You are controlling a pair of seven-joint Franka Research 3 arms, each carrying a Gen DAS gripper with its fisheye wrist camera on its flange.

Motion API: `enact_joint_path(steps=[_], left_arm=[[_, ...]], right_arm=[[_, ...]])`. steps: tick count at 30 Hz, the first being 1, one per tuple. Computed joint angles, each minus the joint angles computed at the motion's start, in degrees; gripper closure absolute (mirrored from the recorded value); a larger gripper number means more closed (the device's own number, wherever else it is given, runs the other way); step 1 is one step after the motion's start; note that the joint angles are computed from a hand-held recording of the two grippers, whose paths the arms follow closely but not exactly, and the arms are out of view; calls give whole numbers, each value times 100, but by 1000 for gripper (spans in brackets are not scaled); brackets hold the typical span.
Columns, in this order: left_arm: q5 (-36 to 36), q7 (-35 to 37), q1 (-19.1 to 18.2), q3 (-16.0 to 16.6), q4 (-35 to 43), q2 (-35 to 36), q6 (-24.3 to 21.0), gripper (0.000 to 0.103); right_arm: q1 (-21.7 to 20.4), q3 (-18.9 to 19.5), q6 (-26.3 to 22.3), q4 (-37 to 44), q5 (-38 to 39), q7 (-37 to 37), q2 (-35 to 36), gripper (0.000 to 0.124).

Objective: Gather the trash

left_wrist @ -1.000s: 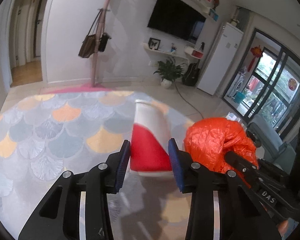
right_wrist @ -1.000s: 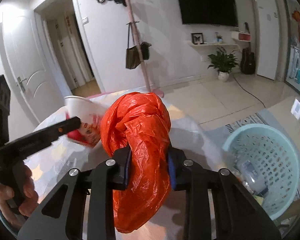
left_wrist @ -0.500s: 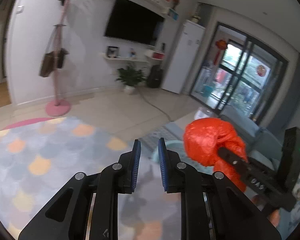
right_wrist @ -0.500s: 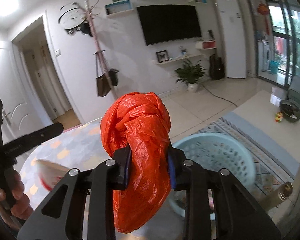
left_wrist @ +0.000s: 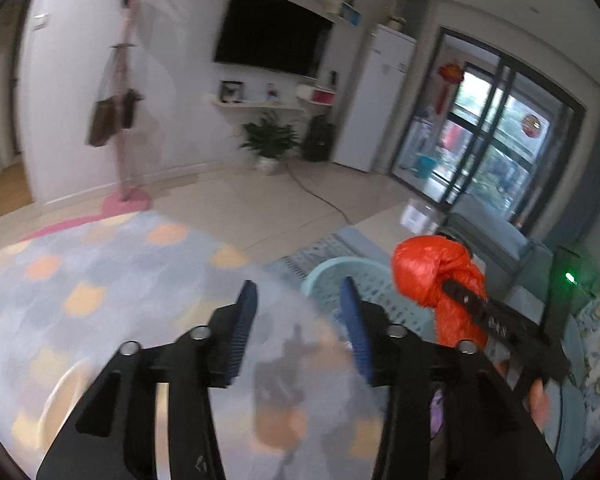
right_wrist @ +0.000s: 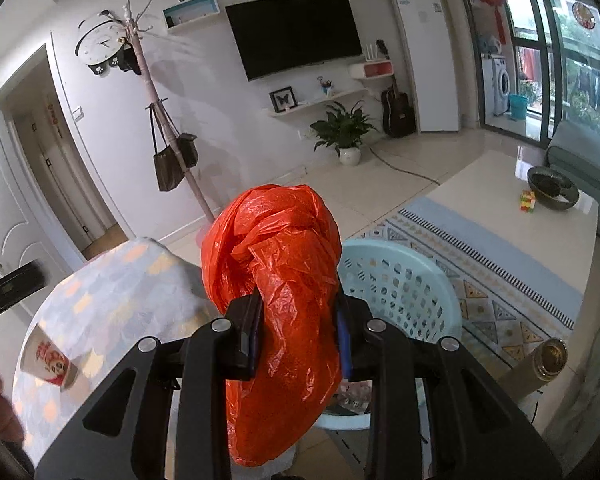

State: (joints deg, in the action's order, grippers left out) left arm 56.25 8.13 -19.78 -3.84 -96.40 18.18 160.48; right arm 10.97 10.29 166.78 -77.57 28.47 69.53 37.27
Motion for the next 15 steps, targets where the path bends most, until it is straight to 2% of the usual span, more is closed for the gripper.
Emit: enact_joint_path(steps=[1,4,6,7,9,10,11,13,15], left_arm=[[346,-447,-156,138,-468,-405,-236,52],[743,-1150,-112,11,-1463,-1278,-852,41],[793,-1435,17,-111,-1956,-1690,-1073,25],[752,-1463,90,-175,-2100,-1804,-1128,23],[452,-1342,273,-260,-2446,-2007,-1017,23],[344,-1306,400,-252,-2642,-2049,-626,23],[342,-1360,502,-282,-2722,-2056,-465,23],[341,-1489,692,-367,-2774,-1959,-369,23],[164,-1292,875,-444,-2723,-1755,-242,23]], right_arm=[[-26,50,-18,7,17,-51,23,98],[-55,150,-175,140,77,-137,123,98],[-60,223,-244,176,133,-229,150,98],[-70,263,-260,160,179,-284,135,98],[-88,363,-261,86,290,-438,74,98],[-99,399,-230,20,344,-533,25,98],[-118,439,-179,-70,406,-639,-38,98],[-121,474,-94,-216,512,-777,-156,98],[-138,495,-38,-362,625,-881,-276,98]])
